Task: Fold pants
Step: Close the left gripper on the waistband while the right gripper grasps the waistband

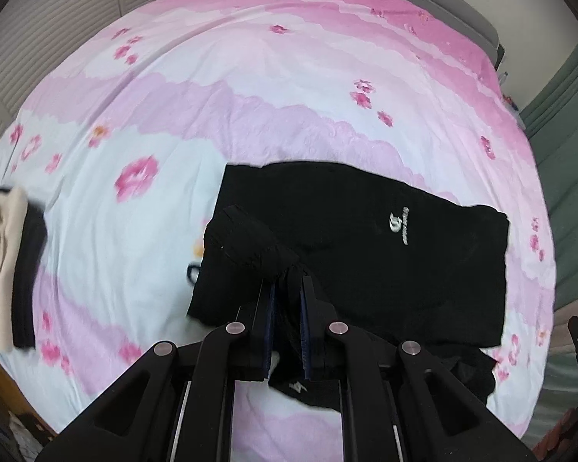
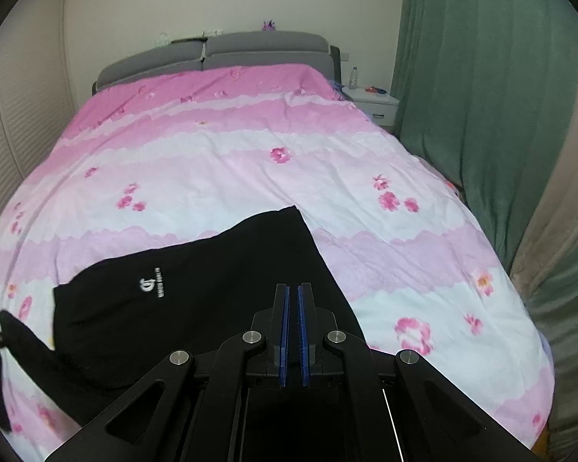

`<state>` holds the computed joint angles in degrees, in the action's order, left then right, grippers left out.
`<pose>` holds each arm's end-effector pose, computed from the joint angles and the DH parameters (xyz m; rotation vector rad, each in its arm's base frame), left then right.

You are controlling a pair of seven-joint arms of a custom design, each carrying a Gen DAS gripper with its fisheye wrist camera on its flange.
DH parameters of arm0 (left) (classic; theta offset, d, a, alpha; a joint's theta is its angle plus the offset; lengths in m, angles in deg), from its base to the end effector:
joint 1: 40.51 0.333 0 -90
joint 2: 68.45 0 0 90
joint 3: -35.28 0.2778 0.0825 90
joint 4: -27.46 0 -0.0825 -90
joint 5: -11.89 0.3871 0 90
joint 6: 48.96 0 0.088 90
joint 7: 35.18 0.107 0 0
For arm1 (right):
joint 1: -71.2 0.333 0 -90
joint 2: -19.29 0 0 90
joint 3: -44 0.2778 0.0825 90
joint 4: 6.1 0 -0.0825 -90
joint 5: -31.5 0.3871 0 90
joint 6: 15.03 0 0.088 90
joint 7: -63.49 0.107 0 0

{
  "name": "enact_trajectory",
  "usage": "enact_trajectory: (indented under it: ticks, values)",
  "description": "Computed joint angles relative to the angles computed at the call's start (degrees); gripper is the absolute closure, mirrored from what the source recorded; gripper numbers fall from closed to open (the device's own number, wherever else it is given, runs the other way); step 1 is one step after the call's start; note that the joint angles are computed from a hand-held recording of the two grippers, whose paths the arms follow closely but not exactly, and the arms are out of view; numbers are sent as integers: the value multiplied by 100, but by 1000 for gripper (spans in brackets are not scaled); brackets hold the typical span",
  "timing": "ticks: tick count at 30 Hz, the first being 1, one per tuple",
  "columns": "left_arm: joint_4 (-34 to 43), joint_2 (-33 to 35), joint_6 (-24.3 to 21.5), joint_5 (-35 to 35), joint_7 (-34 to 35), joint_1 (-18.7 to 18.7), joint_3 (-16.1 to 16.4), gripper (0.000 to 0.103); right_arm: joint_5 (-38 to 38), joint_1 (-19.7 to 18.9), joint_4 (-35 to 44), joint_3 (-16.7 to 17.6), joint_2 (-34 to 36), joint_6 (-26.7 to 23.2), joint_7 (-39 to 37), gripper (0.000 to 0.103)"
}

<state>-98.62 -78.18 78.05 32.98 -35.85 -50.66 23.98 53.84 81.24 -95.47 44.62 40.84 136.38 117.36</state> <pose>0.4926 -0.1830 0.4346 -2.7065 0.7778 -0.3422 0.6954 0.1197 0.4738 -2.1389 1.2130 -0.5509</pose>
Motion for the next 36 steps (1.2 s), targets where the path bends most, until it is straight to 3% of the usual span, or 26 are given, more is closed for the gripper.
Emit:
enact_trajectory:
  ticks: [3,4,6,8,10,15,20,22,25,27,31,36]
  values:
    - [278,368,-59,-114,250,89,105,90,-203,69,814,-84,577,-548,363,95]
    - [372,506,-85,-148,334,119,127,90,-247,68,1049,-106,743,-791,512,89]
    - [540,751,-166,-194,505,161,142,90,-357,50,1341,-145,959,-1126,680,58]
    - [700,961,-255,-226,665,181,136,90,-567,86,1307,-232,999,-1252,816,46]
    - [856,1146,-378,-223,799,175,112,90,-848,190,899,-380,831,-1124,1052,46]
    - [1091,1411,-617,-206,1010,149,81,90,-1335,130,260,-418,532,-1842,843,46]
    - [968,1362,-465,-348,1031,196,107,90,-1561,135,414,-416,795,-2611,971,40]
    - [900,1311,-417,-393,1039,207,109,90,-1691,184,532,-444,964,-2694,1051,40]
    - [792,1210,-376,-455,1055,205,99,90,-2208,390,652,-608,1232,-2625,1312,47]
    - [714,1115,-386,-474,1043,181,79,90,-2170,338,599,-584,1227,-2524,1313,93]
    - [535,870,-394,-580,978,110,35,90,-2363,357,178,-686,856,-2189,1455,99]
    - [225,414,-328,-755,629,15,9,90,-2490,262,-622,-698,-142,-1254,1628,100]
